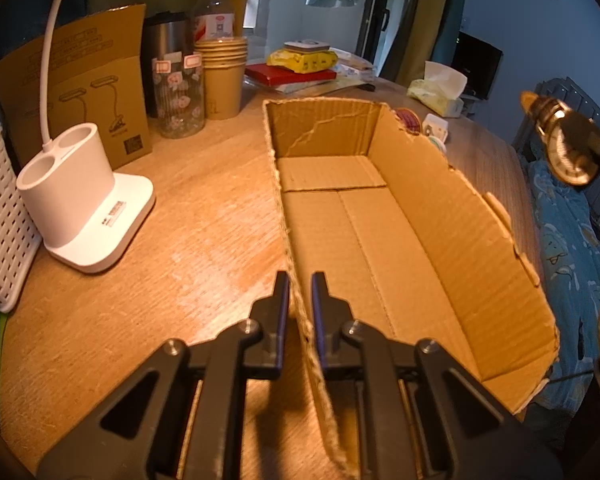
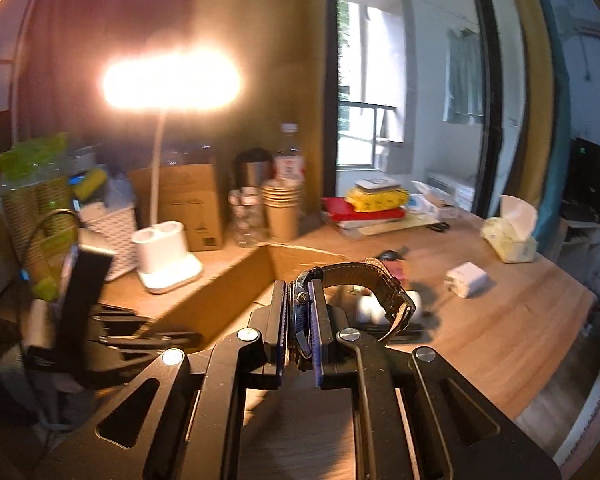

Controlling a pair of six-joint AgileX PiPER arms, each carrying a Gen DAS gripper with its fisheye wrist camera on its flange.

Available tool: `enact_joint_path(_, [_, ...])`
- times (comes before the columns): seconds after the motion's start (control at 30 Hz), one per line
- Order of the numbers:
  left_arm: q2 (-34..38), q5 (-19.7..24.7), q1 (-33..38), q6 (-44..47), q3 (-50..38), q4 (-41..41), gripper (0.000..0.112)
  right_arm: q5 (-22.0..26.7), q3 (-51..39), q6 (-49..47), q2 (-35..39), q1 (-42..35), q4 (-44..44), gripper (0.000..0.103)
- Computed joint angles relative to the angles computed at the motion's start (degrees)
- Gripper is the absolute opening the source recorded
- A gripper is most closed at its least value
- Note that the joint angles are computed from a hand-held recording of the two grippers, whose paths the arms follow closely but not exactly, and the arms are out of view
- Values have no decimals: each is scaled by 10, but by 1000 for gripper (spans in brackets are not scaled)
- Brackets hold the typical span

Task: Organize rigid objects
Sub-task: 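Lift the watch with the right tool and carry it over the box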

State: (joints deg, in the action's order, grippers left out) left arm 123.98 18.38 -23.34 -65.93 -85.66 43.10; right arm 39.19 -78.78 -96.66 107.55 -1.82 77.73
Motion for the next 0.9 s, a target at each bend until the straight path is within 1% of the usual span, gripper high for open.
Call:
enact_joint_path(0.1, [0,2,-1,-3,0,1,11,15,13,1,-7,17,-7,11])
enact_joint_path(0.37, [-2,1,-1,-19,4,16,11,25,26,10,4,53,-41,11])
enact_joint_path(0.5, [-4,3,-5,-40,8,39,11,31,25,15,14,62,-61,11])
enact_joint_path(0.67, [-6,11,-11,-66,10,69,11,35,14,39,32,70,-100,11])
enact_joint_path(0.9, [-7,18,-14,-81,10,83,11,46,-6,86,48,75,-153,11])
